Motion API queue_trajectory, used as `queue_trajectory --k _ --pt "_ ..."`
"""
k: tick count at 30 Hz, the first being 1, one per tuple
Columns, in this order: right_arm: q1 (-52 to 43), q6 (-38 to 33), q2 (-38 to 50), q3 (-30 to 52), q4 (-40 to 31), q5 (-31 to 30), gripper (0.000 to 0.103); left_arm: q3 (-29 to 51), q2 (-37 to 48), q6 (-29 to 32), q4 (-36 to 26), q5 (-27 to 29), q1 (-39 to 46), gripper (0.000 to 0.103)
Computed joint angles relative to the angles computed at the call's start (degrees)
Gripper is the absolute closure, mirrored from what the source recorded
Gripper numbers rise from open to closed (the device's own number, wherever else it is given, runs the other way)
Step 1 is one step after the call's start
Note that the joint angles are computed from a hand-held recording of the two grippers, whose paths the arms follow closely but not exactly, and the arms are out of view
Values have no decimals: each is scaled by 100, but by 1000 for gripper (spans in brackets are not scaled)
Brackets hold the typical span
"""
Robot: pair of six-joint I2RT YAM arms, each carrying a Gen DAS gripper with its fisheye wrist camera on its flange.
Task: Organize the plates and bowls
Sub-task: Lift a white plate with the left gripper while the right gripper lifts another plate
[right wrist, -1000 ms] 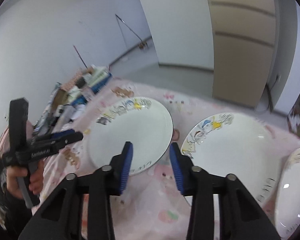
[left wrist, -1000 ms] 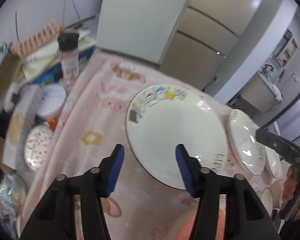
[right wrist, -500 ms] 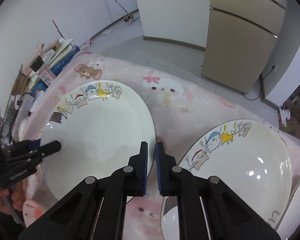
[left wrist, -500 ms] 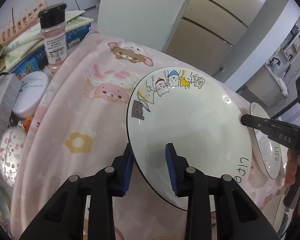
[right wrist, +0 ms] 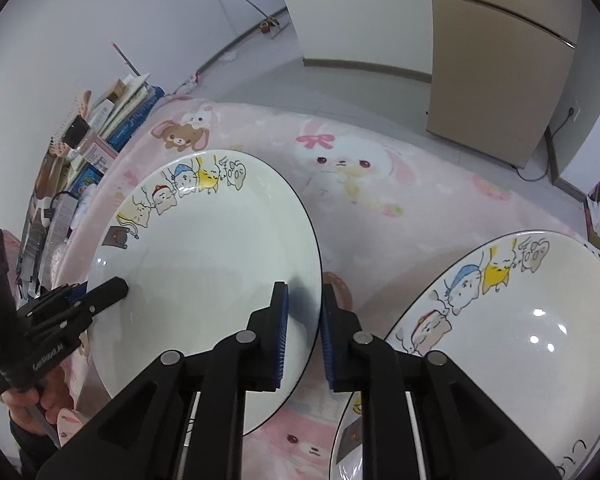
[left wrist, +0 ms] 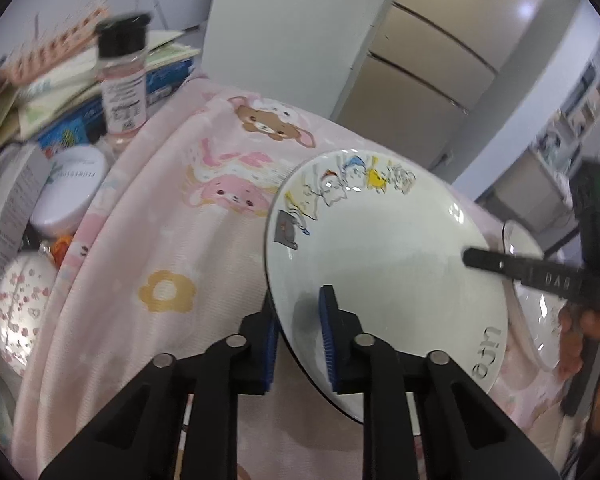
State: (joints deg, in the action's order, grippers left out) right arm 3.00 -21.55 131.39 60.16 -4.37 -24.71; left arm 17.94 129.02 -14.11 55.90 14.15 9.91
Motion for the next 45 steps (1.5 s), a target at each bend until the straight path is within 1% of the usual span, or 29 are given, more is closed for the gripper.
queue_trajectory --k 2,4,6,9,12,14,16,18,20,22,24,25,29,31,33,36,38,40,41,45 --pt "-141 52 -135 -131 109 -353 93 -36 -3 -20 84 165 125 85" --pt "-317 59 -359 -265 98 -715 95 -196 -237 21 165 320 214 85" --pt "-486 -85 -723 -462 14 -991 96 -472 -918 32 6 380 212 85" --pt "-811 -241 -1372 -856 -51 -1384 96 -843 -2163 -56 -479 166 -76 85" --pt "-1259 -501 -2134 -1294 -154 -1661 96 -1092 -3787 -300 -1486 -313 -760 85" --pt "-1691 -794 -2609 -1496 -407 -1875 96 -1129 -4787 -603 -2212 -767 -1446 85" --pt "-2157 -1157 -2958 -1607 -705 -2053 96 -1079 -5438 -954 -2757 -1288 -2217 85" --pt "-2725 -1699 -3196 -1639 -1140 -2224 95 -878 -5706 -1309 -3129 -1929 -3090 85" --pt "-3305 -2191 -3238 -1591 -1488 -2418 95 -646 -5648 -1603 -3286 -2362 -3786 85" --pt "-3825 -2616 -3158 -1524 -1670 -2534 95 -254 -5174 -1844 -3284 -2706 -4403 85" --pt "-4257 -2906 -2977 -1420 -1739 -2590 95 90 -4693 -1998 -3270 -2898 -4793 85" --pt "-4422 -2977 -2827 -1313 -1768 -2616 95 285 -4447 -2067 -3290 -2902 -4913 85" --pt "-4728 -2732 -2239 -889 -1596 -2669 95 1111 -3516 -2246 -3423 -2895 -5126 85" --pt "-4700 -2512 -1952 -706 -1406 -2595 95 1491 -3135 -2349 -3585 -2908 -5133 85" --pt "-4684 -2489 -1745 -589 -1309 -2472 94 1763 -2798 -2388 -3667 -2939 -5118 86" --pt "-4605 -2431 -1452 -493 -1142 -2323 94 1946 -2323 -2314 -3596 -3021 -5137 86" --pt "-4591 -2449 -1189 -344 -1126 -2220 94 1955 -2024 -2199 -3433 -2967 -5054 86" --pt "-4500 -2364 -1075 -406 -869 -2035 94 1984 -1758 -2204 -3329 -2925 -4982 86" --pt "-4436 -2327 -1011 -385 -835 -1923 93 2049 -1602 -2227 -3336 -2944 -4955 86" --pt "-4189 -2145 -951 -597 -267 -1447 92 2241 -1179 -2380 -3367 -2795 -4812 85"
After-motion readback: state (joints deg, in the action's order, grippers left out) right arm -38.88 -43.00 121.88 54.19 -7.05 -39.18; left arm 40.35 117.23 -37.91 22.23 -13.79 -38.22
